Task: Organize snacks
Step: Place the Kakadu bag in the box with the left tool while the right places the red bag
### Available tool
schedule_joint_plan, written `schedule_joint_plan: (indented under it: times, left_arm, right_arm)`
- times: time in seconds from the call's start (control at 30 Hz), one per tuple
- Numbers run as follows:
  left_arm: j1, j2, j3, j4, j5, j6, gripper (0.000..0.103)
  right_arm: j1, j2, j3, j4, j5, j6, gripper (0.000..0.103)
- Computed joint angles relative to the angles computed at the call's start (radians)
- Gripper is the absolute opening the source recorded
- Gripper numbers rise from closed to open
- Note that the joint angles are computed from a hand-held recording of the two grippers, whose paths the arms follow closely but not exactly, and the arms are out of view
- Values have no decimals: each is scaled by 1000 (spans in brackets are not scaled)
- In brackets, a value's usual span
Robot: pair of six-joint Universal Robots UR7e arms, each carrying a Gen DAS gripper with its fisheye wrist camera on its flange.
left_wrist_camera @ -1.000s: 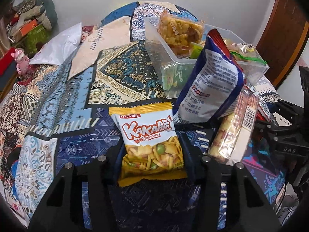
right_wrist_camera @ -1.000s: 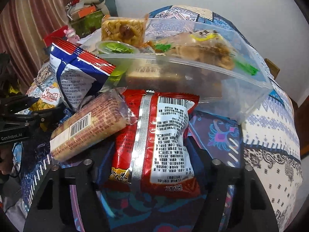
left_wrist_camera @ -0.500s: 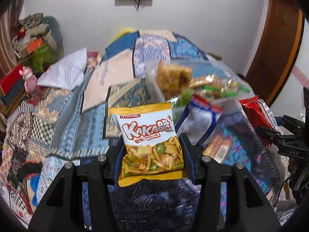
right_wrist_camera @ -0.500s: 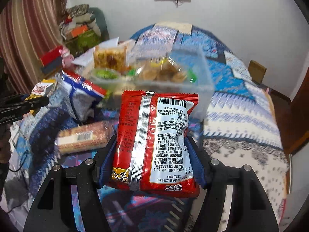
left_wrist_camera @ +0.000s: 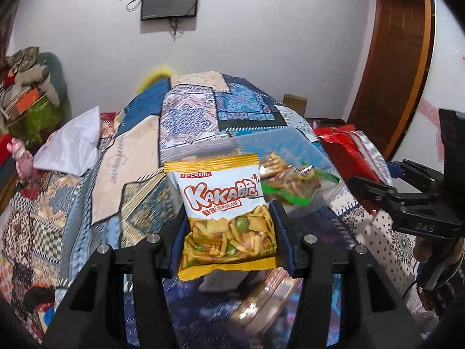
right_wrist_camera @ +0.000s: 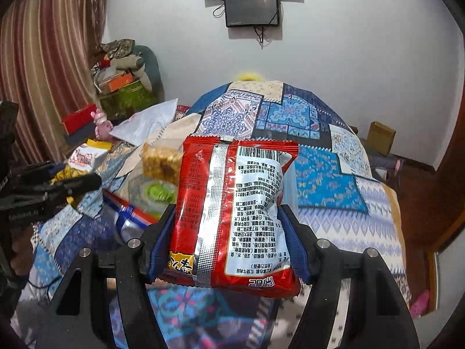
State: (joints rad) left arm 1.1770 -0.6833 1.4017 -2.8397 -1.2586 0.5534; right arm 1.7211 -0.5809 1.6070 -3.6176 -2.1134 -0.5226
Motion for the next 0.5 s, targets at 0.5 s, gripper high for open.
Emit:
schedule_joint_plan:
  times: [0.5]
  left_arm:
    - [-18,180,-280,190,25,-55,52]
  right_arm:
    - [-38,68,-238,187,-32,14,65]
